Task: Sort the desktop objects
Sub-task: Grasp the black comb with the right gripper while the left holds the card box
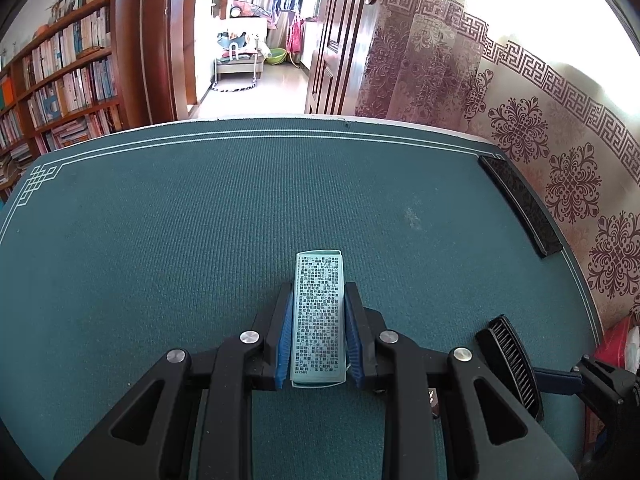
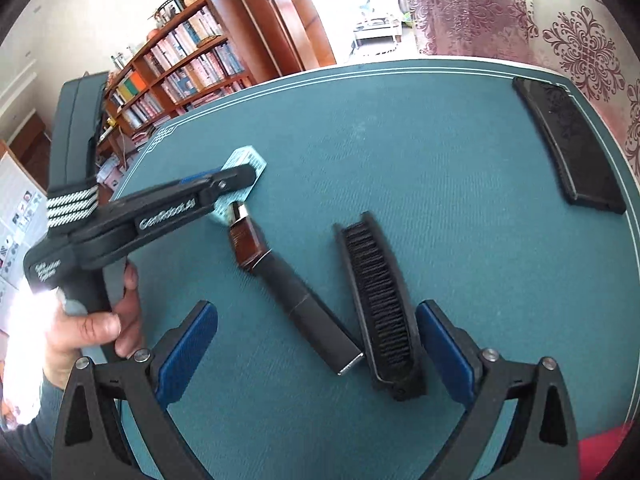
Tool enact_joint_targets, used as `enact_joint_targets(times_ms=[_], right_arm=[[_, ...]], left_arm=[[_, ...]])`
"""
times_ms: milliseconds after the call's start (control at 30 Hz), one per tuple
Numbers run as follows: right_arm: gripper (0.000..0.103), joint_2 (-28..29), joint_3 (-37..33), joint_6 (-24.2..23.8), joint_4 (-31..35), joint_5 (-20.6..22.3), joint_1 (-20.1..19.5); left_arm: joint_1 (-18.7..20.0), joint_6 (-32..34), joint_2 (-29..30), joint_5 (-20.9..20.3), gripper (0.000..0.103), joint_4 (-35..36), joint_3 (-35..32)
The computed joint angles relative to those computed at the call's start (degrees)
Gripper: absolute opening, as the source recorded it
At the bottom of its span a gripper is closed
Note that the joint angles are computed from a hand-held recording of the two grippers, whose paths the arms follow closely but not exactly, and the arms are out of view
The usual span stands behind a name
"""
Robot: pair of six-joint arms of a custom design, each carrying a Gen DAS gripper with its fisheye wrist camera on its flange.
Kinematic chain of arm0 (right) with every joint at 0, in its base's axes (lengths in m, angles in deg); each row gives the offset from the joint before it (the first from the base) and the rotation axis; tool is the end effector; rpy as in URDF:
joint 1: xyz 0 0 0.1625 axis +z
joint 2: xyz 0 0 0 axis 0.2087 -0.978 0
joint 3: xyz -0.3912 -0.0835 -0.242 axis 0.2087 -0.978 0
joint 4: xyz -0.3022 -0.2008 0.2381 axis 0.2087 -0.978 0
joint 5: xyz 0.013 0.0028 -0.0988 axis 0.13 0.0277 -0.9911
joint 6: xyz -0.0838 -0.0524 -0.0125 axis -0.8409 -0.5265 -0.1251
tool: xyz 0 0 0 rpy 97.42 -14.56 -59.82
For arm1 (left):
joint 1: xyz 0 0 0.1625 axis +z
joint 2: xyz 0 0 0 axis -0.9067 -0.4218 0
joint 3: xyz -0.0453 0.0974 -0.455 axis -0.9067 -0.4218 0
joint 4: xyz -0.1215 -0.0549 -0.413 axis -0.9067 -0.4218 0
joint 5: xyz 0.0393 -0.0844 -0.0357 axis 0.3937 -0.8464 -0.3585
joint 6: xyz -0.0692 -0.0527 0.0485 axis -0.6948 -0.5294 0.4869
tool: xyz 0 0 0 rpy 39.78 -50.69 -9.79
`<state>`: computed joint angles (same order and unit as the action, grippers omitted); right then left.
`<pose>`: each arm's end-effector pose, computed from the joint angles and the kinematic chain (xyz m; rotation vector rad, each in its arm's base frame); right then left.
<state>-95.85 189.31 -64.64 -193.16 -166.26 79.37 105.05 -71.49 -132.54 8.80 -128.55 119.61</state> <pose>0.1356 -0.5173 0.1384 1.3727 -2.7010 -0.0205 -0.1923 -0.4553 0.0805 -0.2440 2.1113 -1.0988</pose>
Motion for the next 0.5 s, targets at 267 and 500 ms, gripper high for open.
enact_joint_targets(times_ms=[267,500], right_arm=[[0.099,-3.91,5.07,5.06,-7.90,1.15,-2.27],[0.080,0.66,7.73,3.19,-26.86,-8.96,1.15]], left_arm=[[0.07,0.74,0.25,-0.12,0.026,-0.82,-0.06],[0.04,0.78,0.27,-0.17,0.026,-0.89,-0.13]])
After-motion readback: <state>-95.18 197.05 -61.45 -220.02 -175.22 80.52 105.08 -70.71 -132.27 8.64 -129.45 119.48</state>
